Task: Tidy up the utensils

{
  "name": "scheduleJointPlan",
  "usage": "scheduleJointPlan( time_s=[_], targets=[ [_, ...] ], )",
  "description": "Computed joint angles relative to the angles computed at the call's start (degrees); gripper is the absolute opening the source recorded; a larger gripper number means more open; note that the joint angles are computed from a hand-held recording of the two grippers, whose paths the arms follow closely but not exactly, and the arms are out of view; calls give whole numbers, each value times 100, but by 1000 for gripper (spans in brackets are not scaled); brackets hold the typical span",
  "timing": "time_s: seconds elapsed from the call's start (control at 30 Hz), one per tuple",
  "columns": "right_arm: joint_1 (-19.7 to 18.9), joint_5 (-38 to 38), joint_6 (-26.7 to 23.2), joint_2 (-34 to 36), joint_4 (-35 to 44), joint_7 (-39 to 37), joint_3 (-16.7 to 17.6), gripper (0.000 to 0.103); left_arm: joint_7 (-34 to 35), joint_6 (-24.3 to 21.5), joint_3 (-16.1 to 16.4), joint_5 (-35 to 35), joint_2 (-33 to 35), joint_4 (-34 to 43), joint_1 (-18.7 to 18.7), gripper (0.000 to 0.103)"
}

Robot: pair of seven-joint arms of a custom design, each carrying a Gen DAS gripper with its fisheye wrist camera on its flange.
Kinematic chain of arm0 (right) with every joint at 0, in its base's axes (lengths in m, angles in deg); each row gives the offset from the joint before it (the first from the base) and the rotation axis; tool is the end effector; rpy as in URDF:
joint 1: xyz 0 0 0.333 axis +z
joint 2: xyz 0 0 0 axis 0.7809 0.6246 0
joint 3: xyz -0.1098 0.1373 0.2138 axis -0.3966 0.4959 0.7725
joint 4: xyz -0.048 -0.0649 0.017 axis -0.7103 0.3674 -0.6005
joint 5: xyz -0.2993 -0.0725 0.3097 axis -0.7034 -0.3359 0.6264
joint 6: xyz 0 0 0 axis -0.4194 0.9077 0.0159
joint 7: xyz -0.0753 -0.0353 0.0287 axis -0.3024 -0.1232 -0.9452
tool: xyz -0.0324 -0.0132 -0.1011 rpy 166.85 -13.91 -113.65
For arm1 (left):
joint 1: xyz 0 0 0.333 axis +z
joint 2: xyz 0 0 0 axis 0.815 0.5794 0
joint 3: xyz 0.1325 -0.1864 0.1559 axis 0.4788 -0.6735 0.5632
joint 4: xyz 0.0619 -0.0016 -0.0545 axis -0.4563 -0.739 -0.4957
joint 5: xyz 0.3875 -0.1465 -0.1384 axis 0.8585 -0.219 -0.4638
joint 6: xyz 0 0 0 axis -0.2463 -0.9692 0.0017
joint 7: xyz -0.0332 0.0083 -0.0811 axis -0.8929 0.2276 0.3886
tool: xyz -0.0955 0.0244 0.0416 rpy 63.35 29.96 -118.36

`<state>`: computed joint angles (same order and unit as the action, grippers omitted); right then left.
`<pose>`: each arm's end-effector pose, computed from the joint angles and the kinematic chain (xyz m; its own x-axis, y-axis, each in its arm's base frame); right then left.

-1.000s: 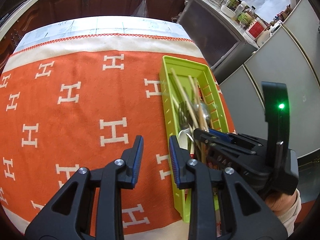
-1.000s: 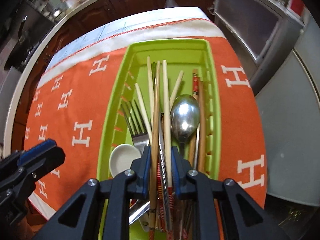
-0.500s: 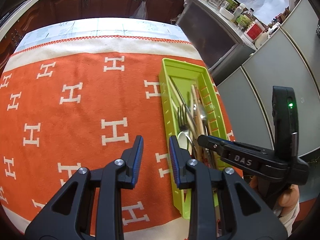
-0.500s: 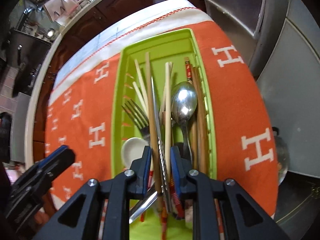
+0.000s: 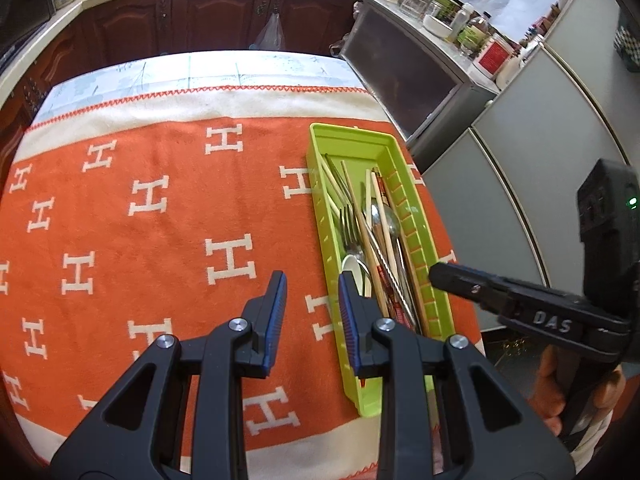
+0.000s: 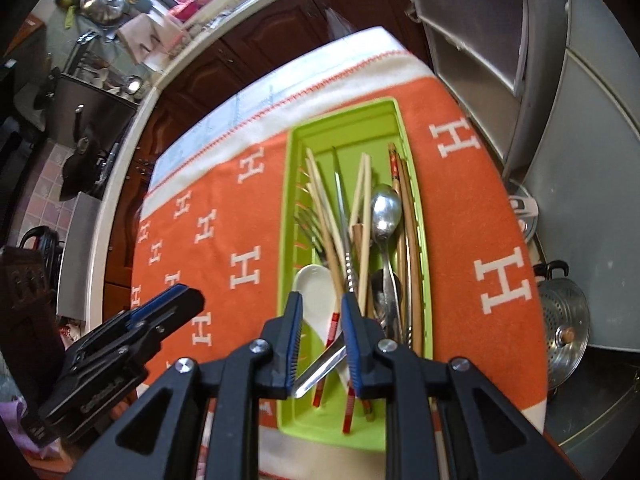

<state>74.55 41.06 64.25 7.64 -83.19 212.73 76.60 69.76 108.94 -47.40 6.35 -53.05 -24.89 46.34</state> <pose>0.4292 0.2363 0.5316 -0.6279 -0.6394 -0.4437 -0.5790 0.7647 -0.2828 0.6006 -0.2331 0.5345 -0.7480 -0.6098 0.2618 -0.6563 0.6212 -0.4283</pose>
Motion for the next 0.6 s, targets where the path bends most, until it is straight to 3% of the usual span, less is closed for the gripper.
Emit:
scheduleJointPlan(
  time_s=[0.17, 0.3, 0.47, 0.6],
  targets=[
    [-29, -490, -457, 26, 420, 109, 357, 20, 391, 223, 91, -113, -620, -475, 81, 50],
    [32, -836, -687, 96, 709, 175, 558, 20, 607, 609, 200, -250, -1166, -908, 143, 58],
    [111, -1294, -927, 226, 1047, 400, 813, 23, 737, 1234, 324, -421, -1907, -1571, 211, 79],
    [172, -1690, -1242, 377, 1339, 656, 1050, 24, 767, 1813, 344, -343, -2474, -2172, 235, 81]
  ],
)
